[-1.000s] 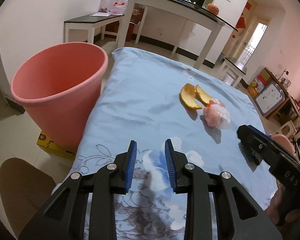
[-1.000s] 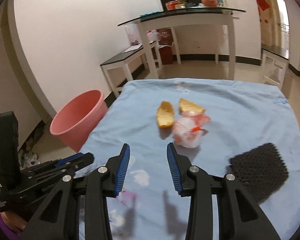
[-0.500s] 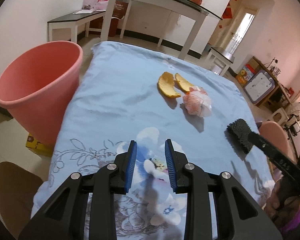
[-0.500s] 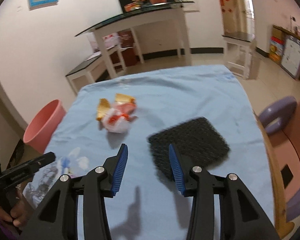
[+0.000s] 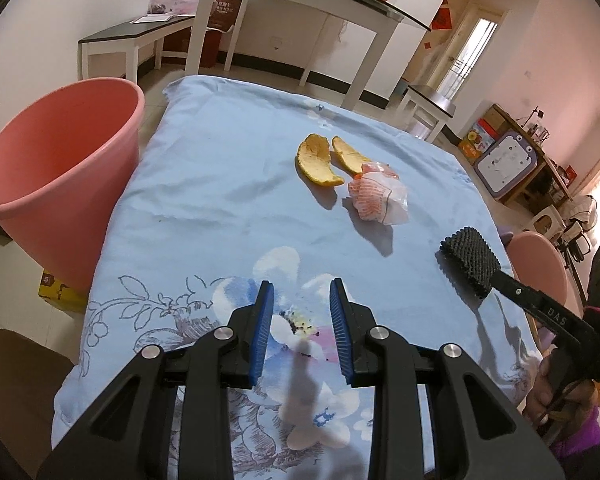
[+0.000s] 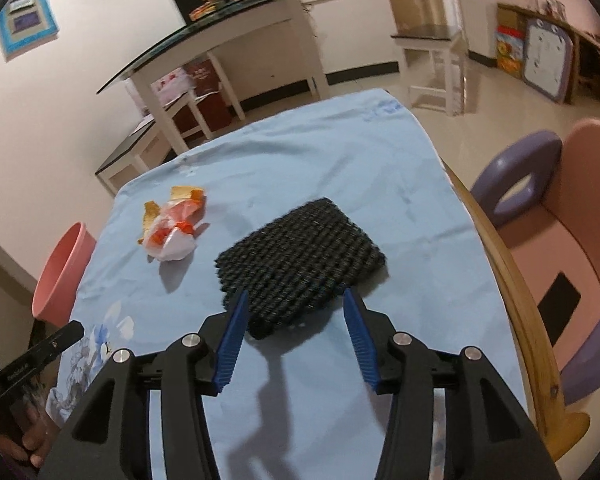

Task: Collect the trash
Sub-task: 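Close the right gripper on the black foam mesh while the left tool approaches the clear bag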

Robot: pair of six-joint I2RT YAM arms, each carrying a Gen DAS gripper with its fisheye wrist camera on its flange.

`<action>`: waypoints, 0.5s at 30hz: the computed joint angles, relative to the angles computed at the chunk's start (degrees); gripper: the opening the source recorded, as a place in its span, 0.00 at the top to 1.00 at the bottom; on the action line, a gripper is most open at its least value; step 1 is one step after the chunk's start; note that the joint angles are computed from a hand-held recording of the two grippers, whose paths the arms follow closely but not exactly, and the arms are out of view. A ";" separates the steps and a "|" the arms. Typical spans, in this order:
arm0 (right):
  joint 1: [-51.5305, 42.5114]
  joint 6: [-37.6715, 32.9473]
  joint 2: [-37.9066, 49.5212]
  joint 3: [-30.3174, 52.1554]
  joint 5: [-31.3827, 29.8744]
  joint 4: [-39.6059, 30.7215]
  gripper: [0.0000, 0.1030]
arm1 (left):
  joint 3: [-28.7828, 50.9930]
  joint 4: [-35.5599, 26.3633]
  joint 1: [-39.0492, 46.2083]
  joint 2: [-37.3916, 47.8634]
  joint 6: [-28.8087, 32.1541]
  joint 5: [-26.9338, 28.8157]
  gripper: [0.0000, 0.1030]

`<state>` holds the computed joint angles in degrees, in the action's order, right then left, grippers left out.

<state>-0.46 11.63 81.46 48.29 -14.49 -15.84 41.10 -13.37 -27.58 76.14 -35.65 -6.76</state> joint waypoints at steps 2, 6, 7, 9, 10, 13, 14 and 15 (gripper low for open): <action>-0.48 0.27 1.20 0.34 -0.65 -0.45 0.52 | 0.14 0.23 0.65 0.37 0.40 0.83 0.72; -1.30 1.70 3.66 1.95 -2.98 -0.66 0.52 | 0.74 0.63 0.51 1.28 1.45 1.41 0.72; -1.22 2.10 4.34 2.75 -3.53 -0.73 0.52 | 0.96 0.60 0.29 1.48 1.80 1.29 0.72; -0.58 2.38 5.48 4.29 -4.03 -0.65 0.52 | 1.28 0.58 -0.01 1.62 2.31 1.15 0.72; -0.23 2.23 5.86 4.82 -3.73 -0.50 0.54 | 1.36 0.70 -0.09 1.65 2.59 1.10 0.72; 1.38 1.43 7.84 7.23 -1.91 -0.51 0.77 | 1.59 0.76 -0.35 1.60 3.11 0.67 0.72; 1.67 1.34 8.61 8.03 -1.66 -0.62 0.83 | 1.79 0.68 -0.45 1.72 3.40 0.42 0.72; 1.92 1.33 9.28 8.58 -1.35 -0.49 0.86 | 2.16 0.52 -0.52 2.00 3.73 0.17 0.72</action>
<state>1.47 12.96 90.74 56.87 -15.84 -16.32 43.26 -12.85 -28.09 78.14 -31.92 -6.59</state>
